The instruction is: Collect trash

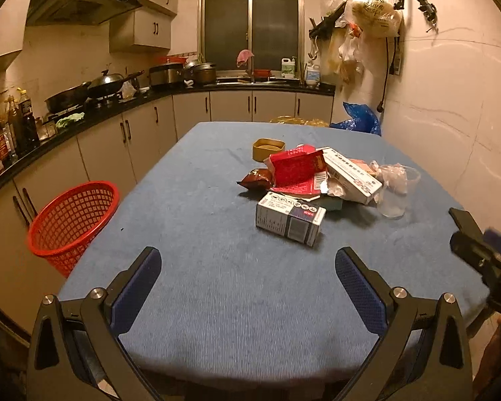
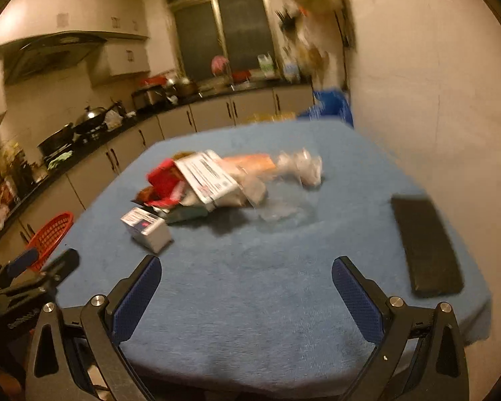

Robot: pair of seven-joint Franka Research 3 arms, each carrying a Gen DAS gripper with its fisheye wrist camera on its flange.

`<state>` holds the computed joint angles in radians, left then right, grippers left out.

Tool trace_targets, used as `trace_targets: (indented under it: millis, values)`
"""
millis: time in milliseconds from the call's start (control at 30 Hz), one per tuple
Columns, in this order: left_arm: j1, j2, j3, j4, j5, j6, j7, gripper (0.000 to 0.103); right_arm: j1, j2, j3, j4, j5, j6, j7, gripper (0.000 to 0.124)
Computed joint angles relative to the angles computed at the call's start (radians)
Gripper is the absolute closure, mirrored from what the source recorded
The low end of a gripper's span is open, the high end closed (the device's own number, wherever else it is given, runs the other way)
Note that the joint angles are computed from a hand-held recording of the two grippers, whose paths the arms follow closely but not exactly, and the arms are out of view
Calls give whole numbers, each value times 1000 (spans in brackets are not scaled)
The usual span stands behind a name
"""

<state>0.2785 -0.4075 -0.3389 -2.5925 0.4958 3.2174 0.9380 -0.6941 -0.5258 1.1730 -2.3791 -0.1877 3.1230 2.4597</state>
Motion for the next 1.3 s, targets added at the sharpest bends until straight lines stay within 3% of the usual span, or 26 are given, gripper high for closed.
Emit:
trace_targets:
  millis: [133,200,300,433,500,633,1100,1300]
  values:
    - [11,-36,-8,-41,-4,15,-1,0,0,-141,9,-53,27,85,10,21]
    - [58,-53,-53,-56,-4,23,-11,0,3,-136,11,-63,52,100,-10,21]
    - [83,-60,-71,-75,-16,35,-17,0,6,-127,20,-70,86,115,-29,21]
    - [136,-87,-109,-114,-52,111,-13,0,-28,-157,56,-58,118,97,-32,21]
    - [186,-107,-161,-127,-84,146,2,0,-40,-180,68,-47,127,59,-26,21]
    - [219,-119,-204,-139,-146,182,38,0,-64,-268,88,-55,141,62,8,21]
    - [218,-123,-270,-164,-313,230,181,0,-85,-395,100,-71,152,74,34,21]
    - [246,-121,-304,-155,-372,223,201,0,-89,-338,111,-51,136,47,10,21]
